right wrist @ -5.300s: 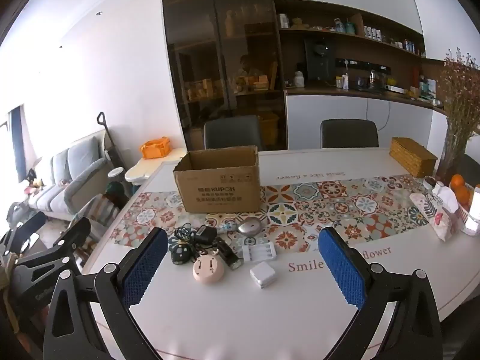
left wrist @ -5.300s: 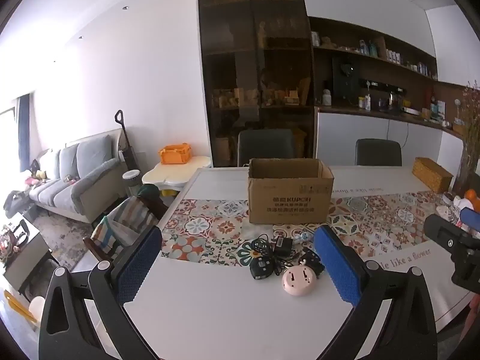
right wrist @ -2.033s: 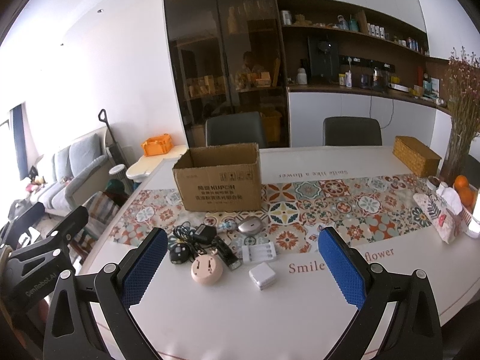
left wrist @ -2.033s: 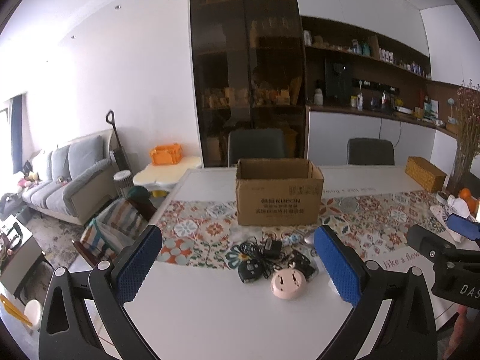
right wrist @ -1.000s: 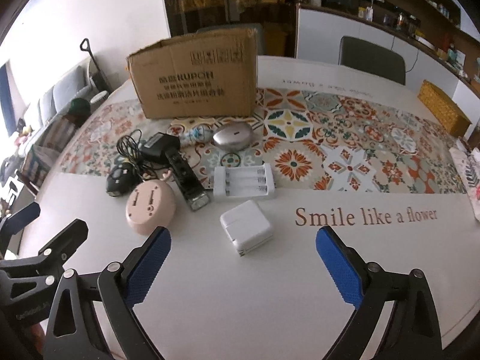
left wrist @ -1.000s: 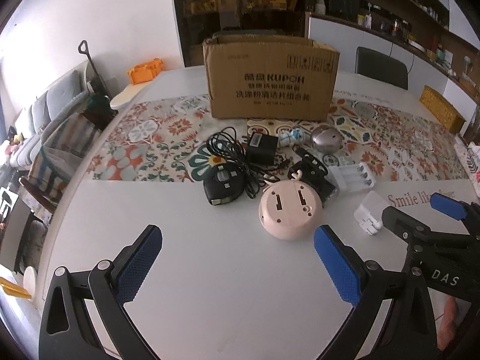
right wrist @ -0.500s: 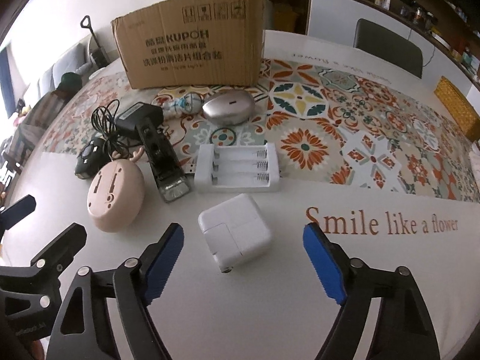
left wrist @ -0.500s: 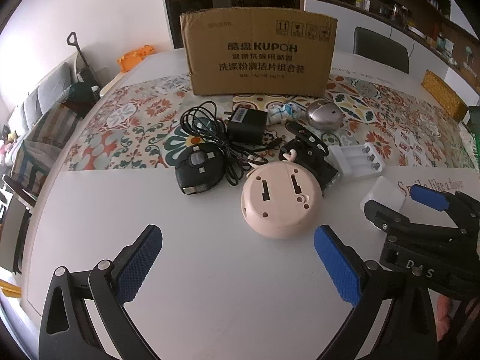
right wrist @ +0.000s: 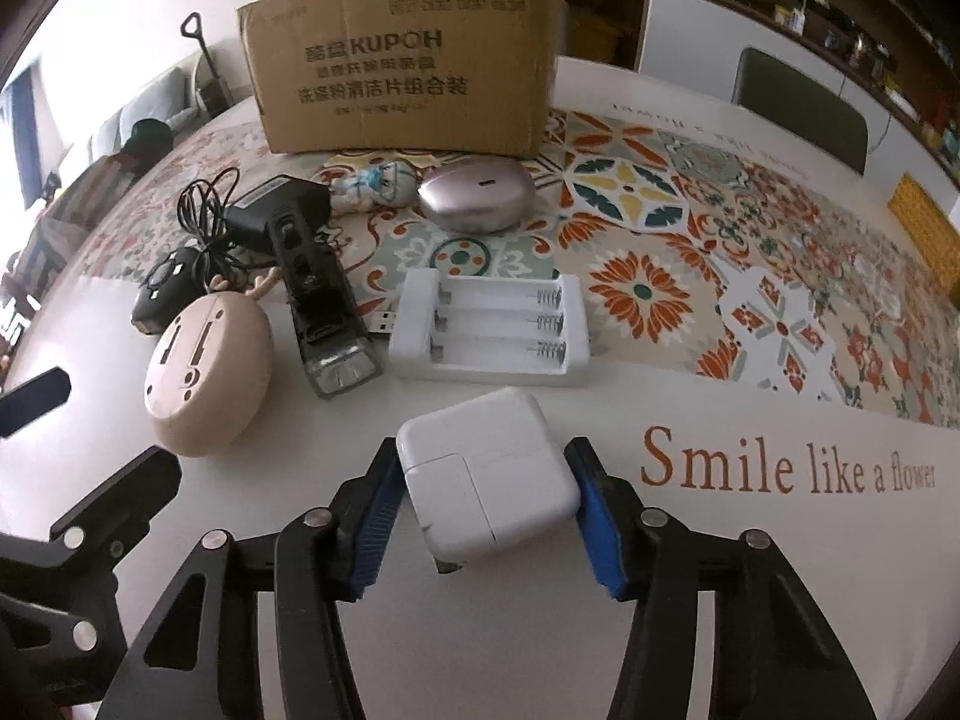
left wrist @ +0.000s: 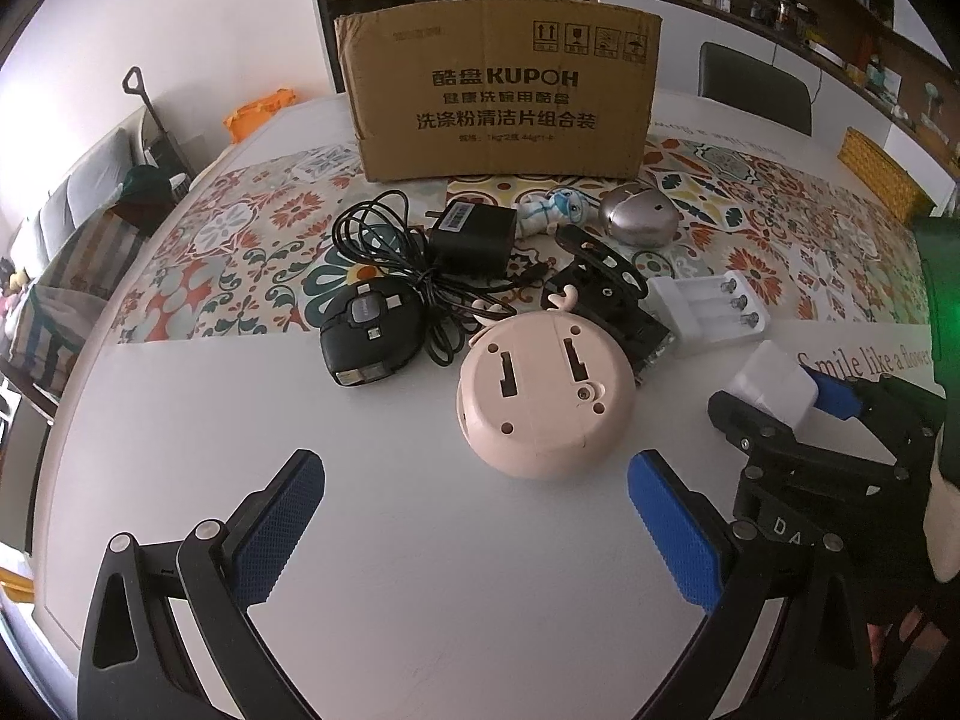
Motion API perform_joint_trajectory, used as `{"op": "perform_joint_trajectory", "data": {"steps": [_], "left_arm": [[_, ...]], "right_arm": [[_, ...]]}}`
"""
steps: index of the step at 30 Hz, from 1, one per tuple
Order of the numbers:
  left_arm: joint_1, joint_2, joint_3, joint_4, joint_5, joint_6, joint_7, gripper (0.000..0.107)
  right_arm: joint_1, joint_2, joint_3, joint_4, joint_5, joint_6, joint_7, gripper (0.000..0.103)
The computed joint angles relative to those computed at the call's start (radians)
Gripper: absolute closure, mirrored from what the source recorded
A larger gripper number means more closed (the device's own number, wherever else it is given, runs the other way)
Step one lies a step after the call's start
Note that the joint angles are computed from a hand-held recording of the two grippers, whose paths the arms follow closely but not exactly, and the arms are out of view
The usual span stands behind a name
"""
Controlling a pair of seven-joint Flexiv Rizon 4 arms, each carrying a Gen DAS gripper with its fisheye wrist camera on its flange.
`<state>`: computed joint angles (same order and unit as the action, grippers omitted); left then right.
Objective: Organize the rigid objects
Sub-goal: 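Lower the right tool to the white square charger and close on it, then grasp the pink round deer-eared device with the left tool while the right tool holds the charger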
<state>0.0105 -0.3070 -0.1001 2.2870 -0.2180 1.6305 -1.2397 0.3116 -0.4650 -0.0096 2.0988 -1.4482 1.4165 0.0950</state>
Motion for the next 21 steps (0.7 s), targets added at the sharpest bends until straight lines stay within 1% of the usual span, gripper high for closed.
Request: {"op": "perform_joint_trajectory", "data": {"steps": [2,5,8,10,13,16,19,21], "left_arm": [[0.021,-0.003,-0.025,0.004,-0.006,0.013,0.008,0.004],[0.041,-0.008,-0.047,0.004,-0.001,0.030,0.018,0.004],[0.083,-0.010,-0.094,0.008,0.003,0.046,0.039,0.004],[0.107,-0.013,-0.120,0.007,0.006,0.056,0.049,0.004],[0.186,-0.021,-0.208,0.013,0.008,0.069,0.066,0.004],[0.222,-0.043,-0.247,0.000,0.023,0.068,0.082,0.004],[0.240,-0.069,-0.268,-0.015,0.043,0.075,0.096,0.004],[0.270,-0.085,-0.303,-0.023,0.051,0.064,0.105,0.005]], "right_arm": [[0.002,0.003,-0.004,0.000,-0.032,-0.004,0.030,0.049],[-0.008,0.006,0.006,0.004,-0.037,-0.008,0.047,0.049],[-0.012,0.017,0.020,0.019,0.001,-0.017,0.038,0.049],[-0.008,0.031,0.019,0.030,0.001,-0.020,0.048,0.049],[-0.006,0.053,0.024,0.047,0.031,-0.026,0.044,0.049],[-0.005,0.069,0.030,0.063,0.086,-0.027,0.032,0.049],[0.002,0.075,0.023,0.073,0.105,-0.026,0.035,0.049],[0.008,0.074,0.017,0.074,0.114,-0.026,0.033,0.049]]}}
